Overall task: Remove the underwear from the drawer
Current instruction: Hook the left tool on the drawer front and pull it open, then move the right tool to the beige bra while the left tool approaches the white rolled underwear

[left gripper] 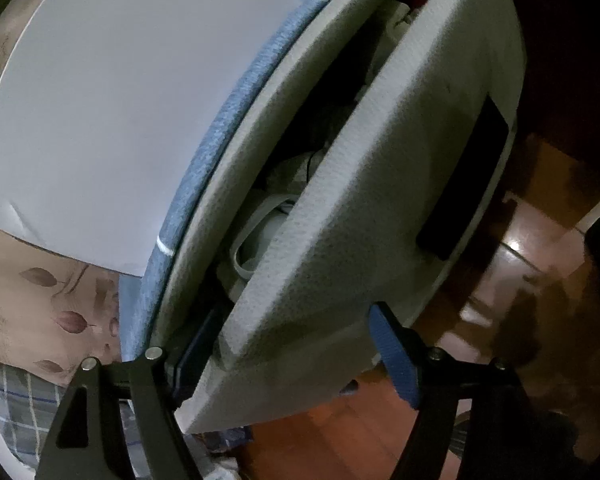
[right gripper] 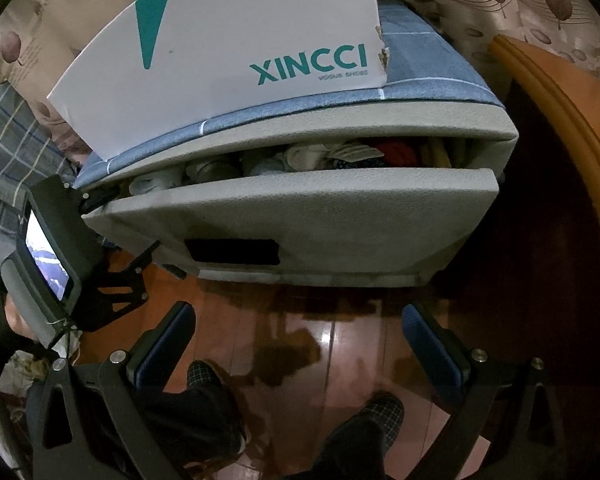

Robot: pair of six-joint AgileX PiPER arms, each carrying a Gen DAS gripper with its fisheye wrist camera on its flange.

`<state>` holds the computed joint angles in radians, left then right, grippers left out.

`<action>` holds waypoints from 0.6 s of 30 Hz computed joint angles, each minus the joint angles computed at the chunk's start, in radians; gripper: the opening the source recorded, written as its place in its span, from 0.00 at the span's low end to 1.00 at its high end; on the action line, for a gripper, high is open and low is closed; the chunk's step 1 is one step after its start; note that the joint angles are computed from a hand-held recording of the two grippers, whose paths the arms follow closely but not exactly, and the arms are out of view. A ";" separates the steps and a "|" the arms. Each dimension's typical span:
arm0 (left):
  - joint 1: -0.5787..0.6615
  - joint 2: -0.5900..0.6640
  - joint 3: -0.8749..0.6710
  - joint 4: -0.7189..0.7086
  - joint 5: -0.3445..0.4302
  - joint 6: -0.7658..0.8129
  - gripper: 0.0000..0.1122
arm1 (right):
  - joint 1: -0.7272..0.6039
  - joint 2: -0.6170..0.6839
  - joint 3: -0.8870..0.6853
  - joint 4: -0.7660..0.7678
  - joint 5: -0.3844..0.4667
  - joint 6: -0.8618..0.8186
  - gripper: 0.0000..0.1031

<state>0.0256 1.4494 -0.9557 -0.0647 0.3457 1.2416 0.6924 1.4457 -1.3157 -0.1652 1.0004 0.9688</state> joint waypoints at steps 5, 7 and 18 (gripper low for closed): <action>0.017 -0.040 0.022 -0.003 0.041 0.035 0.68 | -0.007 -0.005 0.000 -0.009 -0.005 0.007 0.99; 0.035 -0.068 0.040 -0.029 0.067 0.081 0.68 | -0.012 -0.011 0.004 -0.012 -0.010 0.009 0.99; 0.126 -0.187 0.034 -0.048 0.366 0.160 0.68 | 0.009 -0.046 0.001 -0.064 -0.003 0.047 0.99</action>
